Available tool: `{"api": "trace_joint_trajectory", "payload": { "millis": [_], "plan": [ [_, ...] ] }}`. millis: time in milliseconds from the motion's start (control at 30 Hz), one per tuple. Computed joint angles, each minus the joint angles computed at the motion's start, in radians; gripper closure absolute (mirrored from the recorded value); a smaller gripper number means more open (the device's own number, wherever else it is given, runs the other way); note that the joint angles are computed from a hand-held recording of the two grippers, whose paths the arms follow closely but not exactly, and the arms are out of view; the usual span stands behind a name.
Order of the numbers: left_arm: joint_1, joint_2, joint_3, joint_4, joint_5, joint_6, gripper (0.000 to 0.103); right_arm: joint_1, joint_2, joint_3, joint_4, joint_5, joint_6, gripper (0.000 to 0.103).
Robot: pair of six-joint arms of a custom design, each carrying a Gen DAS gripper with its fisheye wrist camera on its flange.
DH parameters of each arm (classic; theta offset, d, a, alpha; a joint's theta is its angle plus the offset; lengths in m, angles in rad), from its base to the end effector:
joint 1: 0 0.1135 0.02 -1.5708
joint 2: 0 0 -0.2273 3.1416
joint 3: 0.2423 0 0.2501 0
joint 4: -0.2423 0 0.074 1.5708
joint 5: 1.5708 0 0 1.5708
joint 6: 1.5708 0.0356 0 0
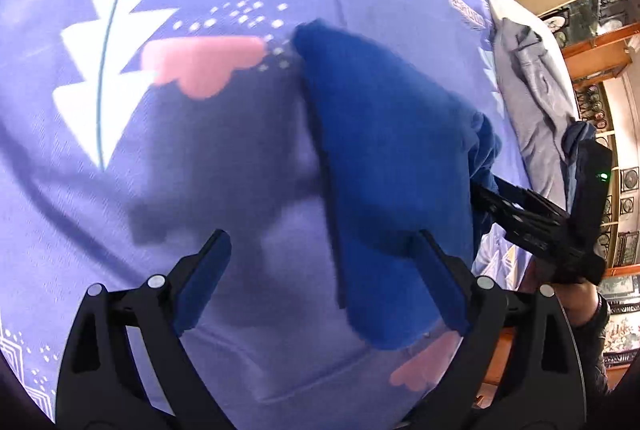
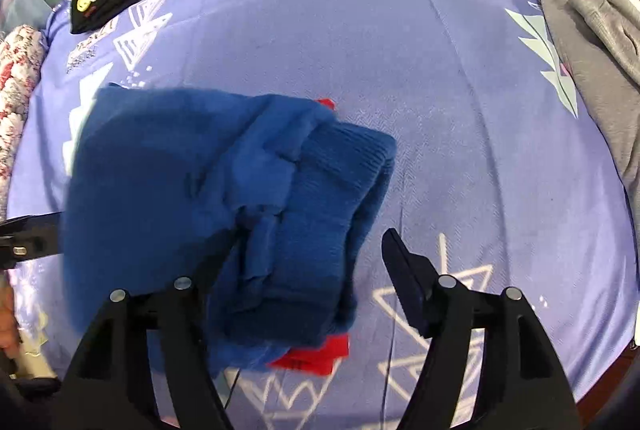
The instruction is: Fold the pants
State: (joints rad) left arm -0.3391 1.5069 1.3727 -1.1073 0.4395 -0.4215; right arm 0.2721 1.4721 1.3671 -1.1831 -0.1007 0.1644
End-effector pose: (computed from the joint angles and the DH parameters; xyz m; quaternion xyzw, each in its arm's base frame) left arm 0.2670 -0.1102 0.2668 -0.0039 0.9634 -0.2591 0.0687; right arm 0.2648 0.0776 0.2688 -0.0603 0.9870 0.0791 0.1266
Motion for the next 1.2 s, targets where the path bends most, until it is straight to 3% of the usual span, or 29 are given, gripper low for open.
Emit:
{"api": "trace_joint_trajectory", "payload": {
  "millis": [133,167,200,233,300,467,533,633,767,833,900,1000,1133,1200],
  "plan": [
    [0.031,-0.022,0.047,0.006,0.007,0.010,0.010,-0.104,-0.093,0.052,-0.067,-0.113,-0.039,0.034],
    [0.033,-0.014,0.059,0.013,0.010,0.004,0.010,-0.122,-0.118,0.050,-0.065,-0.146,-0.036,0.043],
    [0.030,0.004,0.079,0.016,0.013,0.000,0.010,-0.123,-0.128,0.051,-0.057,-0.172,-0.028,0.065],
    [0.020,0.043,0.116,0.013,0.009,0.003,0.010,-0.120,-0.131,0.062,-0.056,-0.200,-0.015,0.072],
    [-0.013,0.119,0.180,0.015,-0.010,0.002,0.010,-0.108,-0.104,0.078,-0.012,-0.227,0.008,0.080],
    [-0.092,0.349,0.372,-0.011,-0.142,-0.031,0.010,0.016,0.107,0.163,0.085,-0.182,0.054,0.083],
    [-0.106,0.438,0.427,-0.047,-0.203,-0.028,0.009,0.016,0.170,0.138,0.116,-0.149,0.034,0.103],
    [-0.110,0.432,0.415,-0.036,-0.210,-0.042,0.008,-0.013,0.177,0.079,0.174,-0.204,0.062,0.103],
    [-0.083,0.312,0.337,-0.042,-0.132,-0.064,0.010,-0.060,0.064,0.092,0.102,-0.344,0.087,0.090],
    [-0.064,0.194,0.221,0.004,-0.066,-0.105,0.010,-0.081,-0.003,0.083,0.038,-0.405,0.051,0.090],
    [-0.083,0.125,0.156,0.000,-0.056,-0.105,0.009,-0.088,-0.049,0.053,-0.034,-0.449,0.008,0.090],
    [-0.109,0.081,0.067,0.008,-0.059,-0.081,0.008,-0.060,-0.099,-0.052,-0.082,-0.372,-0.016,0.090],
    [-0.137,0.116,0.023,0.026,-0.091,-0.097,0.002,-0.062,-0.112,-0.189,-0.003,-0.355,0.053,0.093],
    [-0.135,0.121,0.058,-0.003,-0.088,-0.079,0.002,-0.039,-0.096,-0.139,-0.034,-0.342,0.041,0.081]
  ]
}}
